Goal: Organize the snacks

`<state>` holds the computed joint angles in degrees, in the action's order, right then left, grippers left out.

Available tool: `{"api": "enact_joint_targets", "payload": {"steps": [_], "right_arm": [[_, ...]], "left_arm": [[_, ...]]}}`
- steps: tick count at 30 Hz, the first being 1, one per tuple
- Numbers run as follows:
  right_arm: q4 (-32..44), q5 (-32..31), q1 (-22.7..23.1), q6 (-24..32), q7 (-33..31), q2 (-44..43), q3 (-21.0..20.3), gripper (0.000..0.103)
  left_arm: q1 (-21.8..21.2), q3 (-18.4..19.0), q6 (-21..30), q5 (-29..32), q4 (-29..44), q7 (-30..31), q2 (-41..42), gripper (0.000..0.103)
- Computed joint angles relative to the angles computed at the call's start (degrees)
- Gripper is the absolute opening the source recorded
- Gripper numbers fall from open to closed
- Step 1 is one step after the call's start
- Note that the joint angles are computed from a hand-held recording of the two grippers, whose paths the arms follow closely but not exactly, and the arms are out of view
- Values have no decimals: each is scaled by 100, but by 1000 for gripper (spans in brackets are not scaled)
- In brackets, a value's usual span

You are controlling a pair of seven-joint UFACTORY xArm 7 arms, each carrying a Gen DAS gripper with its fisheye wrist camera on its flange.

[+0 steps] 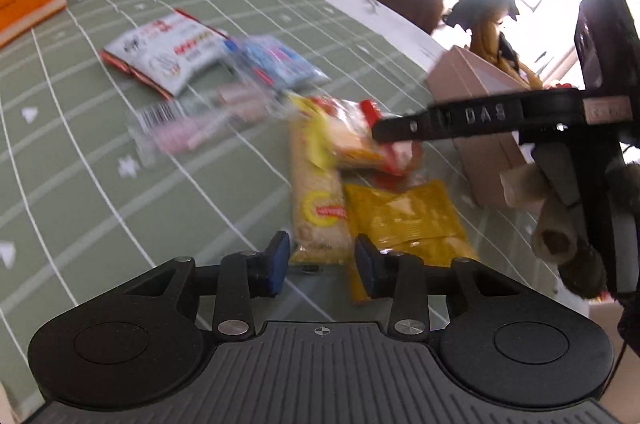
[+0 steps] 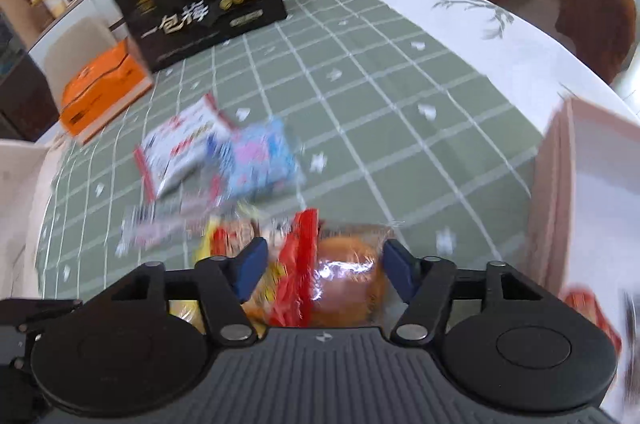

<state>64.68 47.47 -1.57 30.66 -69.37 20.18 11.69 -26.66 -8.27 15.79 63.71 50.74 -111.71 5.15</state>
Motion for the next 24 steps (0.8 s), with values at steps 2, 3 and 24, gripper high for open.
{"api": "enact_joint_targets", "payload": {"steps": [2, 3, 24], "right_arm": [[-337, 53, -116, 144, -172, -275, -41, 50], [-523, 39, -146, 283, -197, -428, -101, 49], [-2629, 172, -233, 1626, -2656, -2519, -1526, 89]], "left_arm": [[-82, -99, 125, -229, 50, 152, 20, 40], [-135, -145, 178, -350, 73, 221, 29, 40], [-816, -419, 1733, -1030, 562, -101, -114, 37]]}}
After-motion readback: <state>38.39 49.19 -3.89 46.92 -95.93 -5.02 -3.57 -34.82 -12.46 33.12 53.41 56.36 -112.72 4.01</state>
